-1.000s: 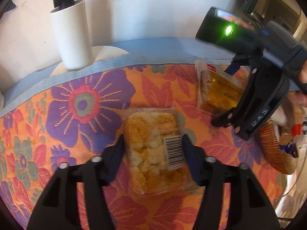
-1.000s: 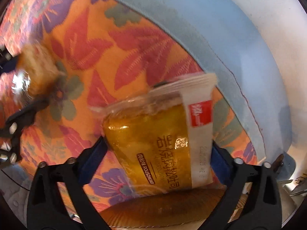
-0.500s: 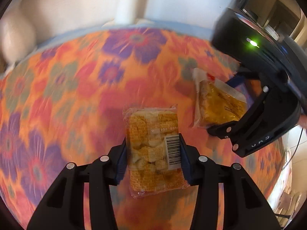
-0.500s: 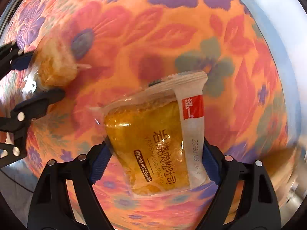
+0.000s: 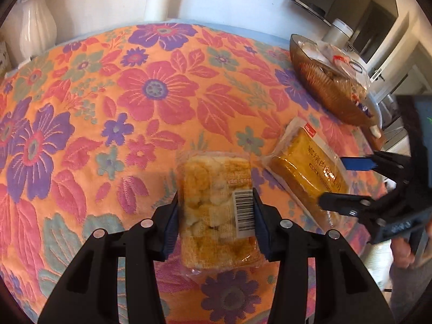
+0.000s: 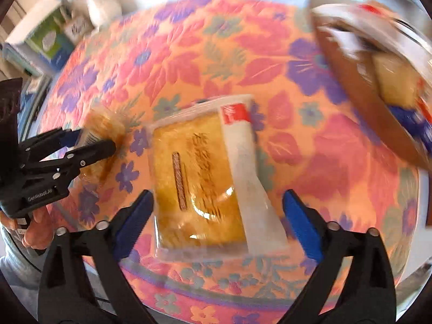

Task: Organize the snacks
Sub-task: 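Lift the cake and yellow toast packet off the cloth with both grippers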

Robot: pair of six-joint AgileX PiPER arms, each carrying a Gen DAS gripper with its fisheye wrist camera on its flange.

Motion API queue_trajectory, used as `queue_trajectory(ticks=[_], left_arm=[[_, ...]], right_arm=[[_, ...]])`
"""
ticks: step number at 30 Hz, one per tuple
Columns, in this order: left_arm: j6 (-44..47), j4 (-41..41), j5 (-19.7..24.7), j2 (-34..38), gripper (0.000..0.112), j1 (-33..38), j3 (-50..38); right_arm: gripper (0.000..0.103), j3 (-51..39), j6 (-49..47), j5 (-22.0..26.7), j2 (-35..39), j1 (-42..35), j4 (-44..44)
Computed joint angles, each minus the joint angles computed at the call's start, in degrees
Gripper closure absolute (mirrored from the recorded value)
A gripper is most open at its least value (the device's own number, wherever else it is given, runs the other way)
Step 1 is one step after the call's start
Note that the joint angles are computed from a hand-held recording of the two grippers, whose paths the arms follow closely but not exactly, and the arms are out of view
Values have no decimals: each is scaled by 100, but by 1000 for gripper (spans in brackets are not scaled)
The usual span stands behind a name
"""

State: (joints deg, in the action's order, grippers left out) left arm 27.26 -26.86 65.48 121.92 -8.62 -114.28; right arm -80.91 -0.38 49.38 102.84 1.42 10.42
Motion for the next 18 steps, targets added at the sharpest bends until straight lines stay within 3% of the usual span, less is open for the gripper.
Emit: queue_trajectory(ticks=[1,4,9,11,15,18], left_arm=[[50,31,-170,-170,52,-13,255],[169,-37,-513,-303,41,22,550],[30,157,-921,-528,36,-33,1097],[-43,348,-1195,-661,39,-159,1326],[-480,1071,-1660,-799,61,-458,1589],[-575,1071,-1673,-815,65,-440,1590]], right_arm=[[4,559,-154,-458,-347,-56,282],[3,1249,-274,-1275,-747,-88,629],[3,1413,-31,-1419,-801,239,328],[3,1249,445,-1529,-513,501,-168],[3,1079,1580,-1722,-249,1069,-1423],[6,1102,2550,-1744,-173,1393,-2486]])
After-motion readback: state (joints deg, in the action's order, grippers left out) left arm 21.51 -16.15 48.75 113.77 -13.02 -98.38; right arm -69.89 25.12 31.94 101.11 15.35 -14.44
